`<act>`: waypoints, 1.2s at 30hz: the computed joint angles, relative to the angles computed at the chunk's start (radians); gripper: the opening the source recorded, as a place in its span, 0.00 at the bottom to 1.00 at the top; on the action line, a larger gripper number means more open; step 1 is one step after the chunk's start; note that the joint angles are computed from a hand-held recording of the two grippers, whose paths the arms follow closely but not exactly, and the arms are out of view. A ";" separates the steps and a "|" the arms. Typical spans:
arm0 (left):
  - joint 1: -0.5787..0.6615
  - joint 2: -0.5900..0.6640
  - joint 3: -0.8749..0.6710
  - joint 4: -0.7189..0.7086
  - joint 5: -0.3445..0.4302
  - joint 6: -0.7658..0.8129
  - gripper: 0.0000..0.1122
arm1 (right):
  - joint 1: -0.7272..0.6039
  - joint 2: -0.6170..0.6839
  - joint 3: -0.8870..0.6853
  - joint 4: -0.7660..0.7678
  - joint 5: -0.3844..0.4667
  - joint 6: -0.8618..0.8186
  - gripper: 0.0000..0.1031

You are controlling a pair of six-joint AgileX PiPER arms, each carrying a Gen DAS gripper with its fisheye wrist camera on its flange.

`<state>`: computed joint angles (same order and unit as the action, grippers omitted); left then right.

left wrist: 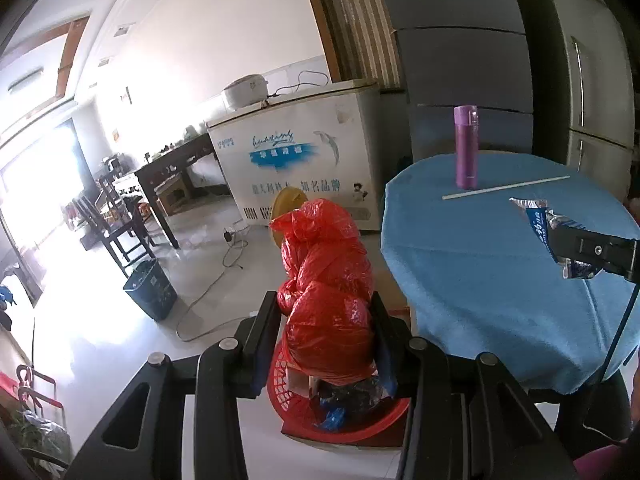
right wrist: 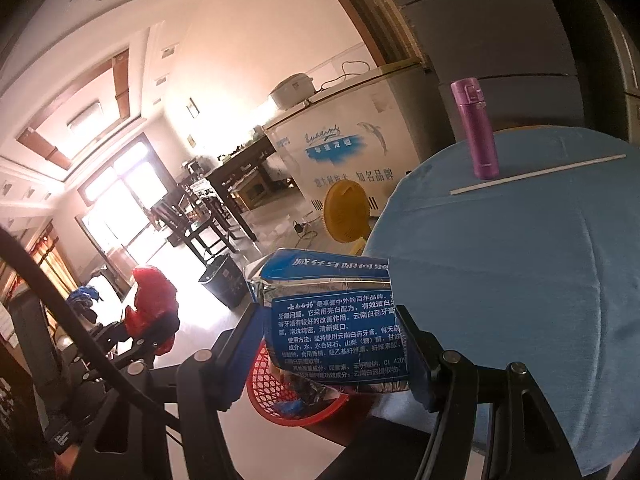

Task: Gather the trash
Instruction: 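Carry the red bag and blue packet over the red wastebasket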

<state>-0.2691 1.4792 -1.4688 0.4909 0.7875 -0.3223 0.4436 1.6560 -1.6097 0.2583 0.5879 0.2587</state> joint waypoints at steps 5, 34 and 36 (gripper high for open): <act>0.017 0.011 0.007 -0.001 -0.010 0.003 0.40 | 0.013 0.045 -0.056 0.002 0.023 -0.007 0.65; 0.044 0.117 -0.011 0.042 -0.019 -0.045 0.40 | 0.071 0.322 -0.430 -0.028 0.167 -0.013 0.65; 0.044 0.125 -0.015 0.048 -0.016 -0.051 0.40 | 0.070 0.344 -0.462 -0.017 0.179 -0.014 0.65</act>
